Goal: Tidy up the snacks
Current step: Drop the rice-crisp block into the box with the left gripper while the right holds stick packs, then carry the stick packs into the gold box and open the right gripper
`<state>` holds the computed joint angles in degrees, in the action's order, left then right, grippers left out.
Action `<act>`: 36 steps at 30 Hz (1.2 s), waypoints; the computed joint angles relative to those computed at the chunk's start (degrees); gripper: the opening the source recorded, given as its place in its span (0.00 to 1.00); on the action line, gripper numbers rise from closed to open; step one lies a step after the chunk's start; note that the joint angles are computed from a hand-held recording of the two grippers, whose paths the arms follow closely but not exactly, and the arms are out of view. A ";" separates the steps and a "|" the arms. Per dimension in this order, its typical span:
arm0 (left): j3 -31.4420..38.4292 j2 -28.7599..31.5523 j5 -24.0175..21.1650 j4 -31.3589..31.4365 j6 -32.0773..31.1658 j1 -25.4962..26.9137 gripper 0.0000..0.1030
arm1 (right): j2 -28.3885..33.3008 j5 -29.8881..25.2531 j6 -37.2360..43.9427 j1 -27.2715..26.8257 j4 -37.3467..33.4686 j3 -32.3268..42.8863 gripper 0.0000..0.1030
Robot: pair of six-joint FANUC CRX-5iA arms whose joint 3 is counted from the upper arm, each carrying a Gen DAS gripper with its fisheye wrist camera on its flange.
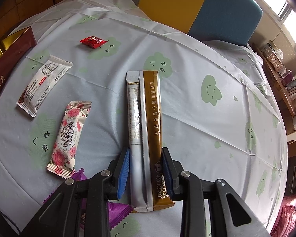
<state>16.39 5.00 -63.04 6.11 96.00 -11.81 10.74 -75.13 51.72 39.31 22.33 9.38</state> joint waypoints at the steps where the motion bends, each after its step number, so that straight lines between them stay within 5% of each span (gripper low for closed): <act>1: -0.58 -0.60 -0.17 -0.09 0.03 0.31 0.48 | 0.00 -0.03 -0.02 -0.03 -0.04 0.04 0.30; 13: -2.42 -4.56 -3.75 -7.57 2.21 0.00 0.49 | 0.18 -0.11 -1.91 -0.30 -0.52 0.49 0.27; 26: -4.35 -6.57 -4.07 -8.57 4.15 2.25 0.49 | -2.45 4.18 -8.96 -2.20 -5.88 1.10 0.25; 36: -4.68 -7.28 -4.06 -10.30 5.26 2.67 0.49 | -5.50 6.66 -15.59 0.57 -2.19 -1.18 0.25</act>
